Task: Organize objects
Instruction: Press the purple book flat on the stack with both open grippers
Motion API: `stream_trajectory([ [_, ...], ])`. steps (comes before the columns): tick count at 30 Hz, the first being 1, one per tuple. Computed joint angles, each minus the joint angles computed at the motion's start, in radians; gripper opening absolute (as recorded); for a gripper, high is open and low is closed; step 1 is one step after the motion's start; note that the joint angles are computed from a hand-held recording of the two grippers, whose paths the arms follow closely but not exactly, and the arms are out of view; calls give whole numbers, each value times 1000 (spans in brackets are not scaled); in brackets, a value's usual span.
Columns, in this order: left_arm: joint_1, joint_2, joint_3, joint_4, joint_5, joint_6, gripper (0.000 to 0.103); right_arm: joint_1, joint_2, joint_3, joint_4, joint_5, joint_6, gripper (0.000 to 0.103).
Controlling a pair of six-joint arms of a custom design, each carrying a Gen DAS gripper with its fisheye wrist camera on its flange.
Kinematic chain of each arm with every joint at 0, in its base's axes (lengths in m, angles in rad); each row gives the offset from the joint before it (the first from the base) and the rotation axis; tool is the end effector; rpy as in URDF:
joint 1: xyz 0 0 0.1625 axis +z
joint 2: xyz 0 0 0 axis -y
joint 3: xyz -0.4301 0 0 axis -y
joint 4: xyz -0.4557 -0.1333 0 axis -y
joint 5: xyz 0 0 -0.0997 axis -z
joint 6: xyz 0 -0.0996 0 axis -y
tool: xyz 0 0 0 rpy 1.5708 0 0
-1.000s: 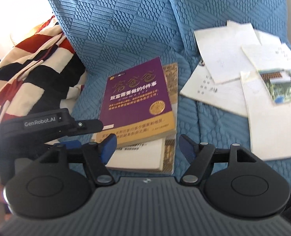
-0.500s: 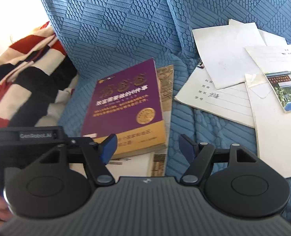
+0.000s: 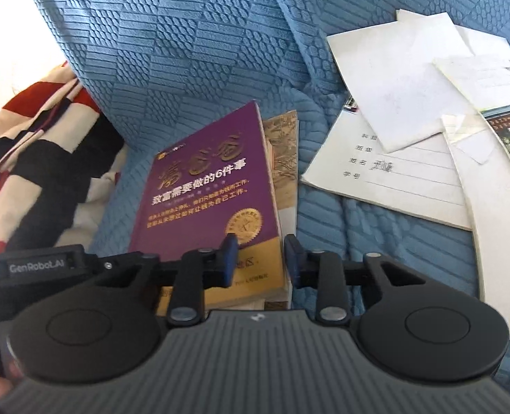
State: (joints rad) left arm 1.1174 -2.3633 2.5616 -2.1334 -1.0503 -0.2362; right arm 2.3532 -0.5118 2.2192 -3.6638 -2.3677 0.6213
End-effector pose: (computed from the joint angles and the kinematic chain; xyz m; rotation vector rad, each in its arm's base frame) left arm 0.0485 -0.3178 0.3295 0.1602 2.6854 -0.7076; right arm 0.3482 -0.2623 -0.1053 -0.0037 -2.5693 1.0777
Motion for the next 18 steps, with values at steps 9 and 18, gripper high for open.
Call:
stream_trajectory([
  [9,-19,-18,-8,56,16,4,41,41,-13,4,46,-14,-18,25],
  [18,-64,-103,3,189,71,-26,43,93,-32,6,165,-21,36,25],
])
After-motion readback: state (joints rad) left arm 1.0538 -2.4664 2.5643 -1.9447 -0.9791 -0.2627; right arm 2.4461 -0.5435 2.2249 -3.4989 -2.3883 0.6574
